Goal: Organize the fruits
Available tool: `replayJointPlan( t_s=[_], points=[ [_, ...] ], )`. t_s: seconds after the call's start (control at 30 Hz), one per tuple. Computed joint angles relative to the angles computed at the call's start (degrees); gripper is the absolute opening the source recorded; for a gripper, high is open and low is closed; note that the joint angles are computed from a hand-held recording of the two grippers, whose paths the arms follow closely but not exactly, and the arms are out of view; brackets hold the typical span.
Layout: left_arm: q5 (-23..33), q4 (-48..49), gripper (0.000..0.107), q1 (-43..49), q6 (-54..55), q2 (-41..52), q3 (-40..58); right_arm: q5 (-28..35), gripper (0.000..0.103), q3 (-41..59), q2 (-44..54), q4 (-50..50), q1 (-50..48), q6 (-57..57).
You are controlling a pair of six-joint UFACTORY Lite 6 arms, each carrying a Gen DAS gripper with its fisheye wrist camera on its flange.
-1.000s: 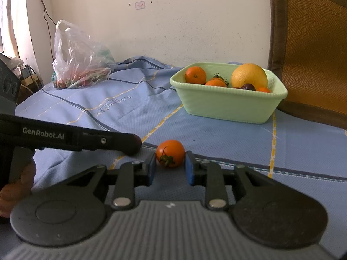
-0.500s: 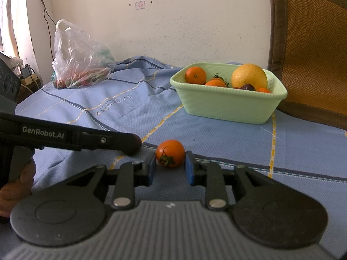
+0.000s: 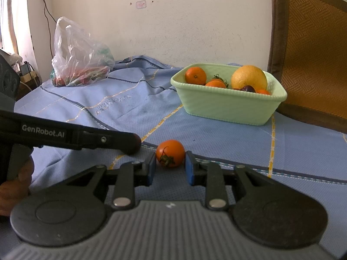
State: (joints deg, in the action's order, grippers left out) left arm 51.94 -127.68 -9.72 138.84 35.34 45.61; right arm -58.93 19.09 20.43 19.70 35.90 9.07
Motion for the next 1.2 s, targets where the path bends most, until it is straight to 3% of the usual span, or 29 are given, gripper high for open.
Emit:
replayJointPlan(
  t_s=[0.43, 0.6, 0.83, 1.03, 1.1, 1.2],
  points=[
    [-1.70, -5.73, 0.028, -2.98, 6.36, -2.06, -2.25, 0.26, 0.031, 0.43, -0.01, 1.95, 1.05, -1.56],
    [-1.01, 0.62, 0.027, -2.12, -2.24, -1.62, 2.10, -3.98, 0.031, -0.98, -1.47, 6.28, 2.63, -3.19],
    [-7.36, 2.31, 0.028, -8.06, -12.60, 1.31, 19.91, -3.30, 0.031, 4.47, -3.26, 1.43, -9.65, -7.23],
    [-18.08, 13.56, 0.029, -11.96, -31.44, 17.45, 46.83, -1.59, 0.034, 15.17, 6.94, -4.44, -18.19, -5.55],
    [-18.26, 16.15, 0.030, -11.88, -36.62, 20.83, 51.46, -4.00, 0.046, 14.32, 8.15, -6.23, -19.47, -3.29],
    [-15.43, 15.13, 0.030, -10.58, -38.59, 21.43, 51.30, -8.71, 0.046, 11.47, 6.79, -5.58, -20.15, -2.42]
  ],
)
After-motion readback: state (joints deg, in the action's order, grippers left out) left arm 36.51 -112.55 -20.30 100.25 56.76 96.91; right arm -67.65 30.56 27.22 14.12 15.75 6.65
